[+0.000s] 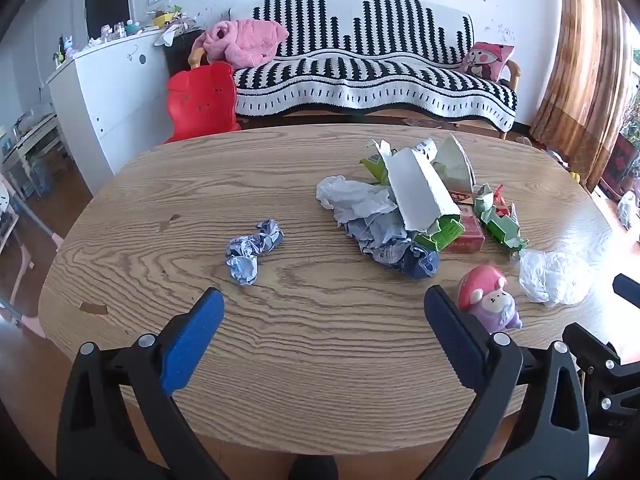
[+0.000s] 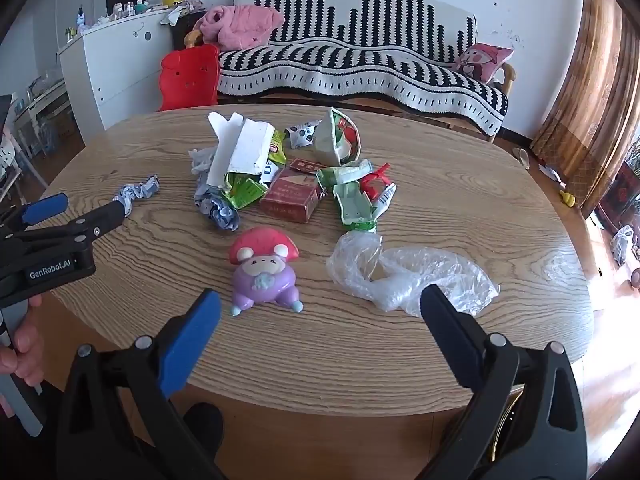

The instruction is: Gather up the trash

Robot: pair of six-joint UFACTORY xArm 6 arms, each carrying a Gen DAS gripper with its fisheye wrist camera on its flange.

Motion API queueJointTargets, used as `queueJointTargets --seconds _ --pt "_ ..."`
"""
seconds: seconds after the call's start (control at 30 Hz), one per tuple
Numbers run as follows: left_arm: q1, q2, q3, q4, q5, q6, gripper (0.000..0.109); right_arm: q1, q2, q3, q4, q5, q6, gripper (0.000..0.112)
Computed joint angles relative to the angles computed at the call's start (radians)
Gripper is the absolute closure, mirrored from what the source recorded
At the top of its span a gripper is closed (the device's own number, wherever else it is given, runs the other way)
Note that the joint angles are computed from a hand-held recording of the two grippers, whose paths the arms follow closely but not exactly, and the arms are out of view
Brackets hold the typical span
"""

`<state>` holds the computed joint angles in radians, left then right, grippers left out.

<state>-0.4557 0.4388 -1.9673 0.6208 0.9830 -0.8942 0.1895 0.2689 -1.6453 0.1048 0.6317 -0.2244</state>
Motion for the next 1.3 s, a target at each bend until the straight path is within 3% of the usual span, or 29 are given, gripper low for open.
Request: queueJointTargets --seconds 0.57,0.63,1.3 --pt "-0.002 -0.019 0.045 0.007 -0.019 -0.016 0.011 0.000 -0.011 0.012 0.001 -0.005 -0.003 0.016" --pt "-0.002 0.005 -0.004 -0.003 0.005 0.000 0.011 0.000 -0.011 0.013 0.001 -0.006 -0.003 0.016" --pt "-0.004 0.009 -0.003 -0.003 0.005 -0.001 0.011 0.001 -0.014 0.016 0.000 -0.008 -0.003 0.016"
